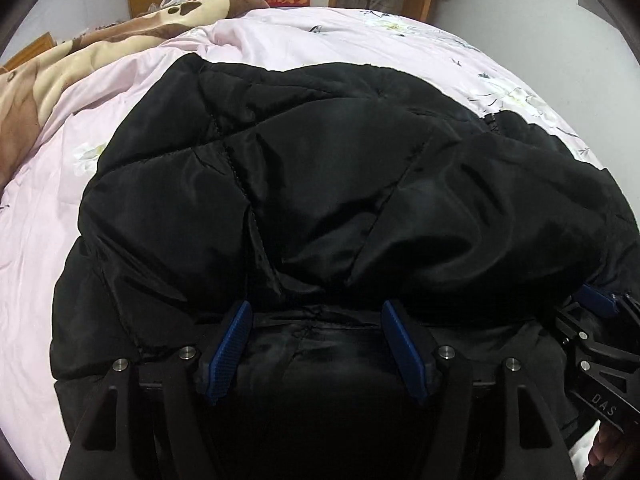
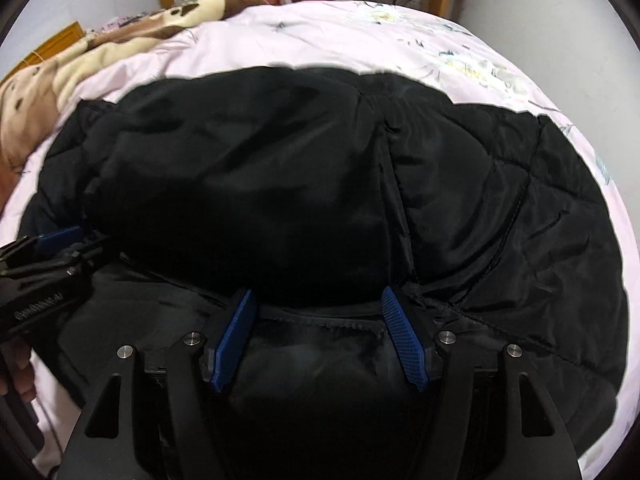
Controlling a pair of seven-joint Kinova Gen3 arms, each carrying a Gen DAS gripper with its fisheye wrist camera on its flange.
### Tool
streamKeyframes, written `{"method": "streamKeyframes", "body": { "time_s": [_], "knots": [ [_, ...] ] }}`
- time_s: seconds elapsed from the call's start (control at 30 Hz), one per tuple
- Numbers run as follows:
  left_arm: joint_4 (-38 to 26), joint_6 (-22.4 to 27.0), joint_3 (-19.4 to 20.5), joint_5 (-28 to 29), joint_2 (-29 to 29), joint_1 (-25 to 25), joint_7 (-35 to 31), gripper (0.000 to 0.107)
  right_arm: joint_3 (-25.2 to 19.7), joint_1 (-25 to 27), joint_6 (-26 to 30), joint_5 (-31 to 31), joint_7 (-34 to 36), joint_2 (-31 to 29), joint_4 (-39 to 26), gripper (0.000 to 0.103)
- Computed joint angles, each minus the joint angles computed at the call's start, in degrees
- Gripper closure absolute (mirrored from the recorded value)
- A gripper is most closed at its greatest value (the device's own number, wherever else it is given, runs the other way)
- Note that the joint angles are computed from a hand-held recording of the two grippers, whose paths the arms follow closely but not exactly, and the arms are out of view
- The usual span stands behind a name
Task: Fold large clothes
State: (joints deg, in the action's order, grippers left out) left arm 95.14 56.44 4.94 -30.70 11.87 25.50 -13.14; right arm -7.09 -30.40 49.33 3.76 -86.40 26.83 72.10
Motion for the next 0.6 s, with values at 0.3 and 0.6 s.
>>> {"method": "streamKeyframes", "body": {
  "time_s": [0.3,0.6],
  "knots": [
    [1.3,1.1,1.3,0.8,-5.6,-1.5,-2.9,0.04,-0.7,3.7,2.9,-3.9,3.4,-3.5,-1.5,0.039],
    [6.4,3.6,3.3,-0.5,-7.0,-3.6,-2.4,0.039,0.8,7.1,1.8,-1.0,3.4,-3.4,1.7,0.039]
  ]
}}
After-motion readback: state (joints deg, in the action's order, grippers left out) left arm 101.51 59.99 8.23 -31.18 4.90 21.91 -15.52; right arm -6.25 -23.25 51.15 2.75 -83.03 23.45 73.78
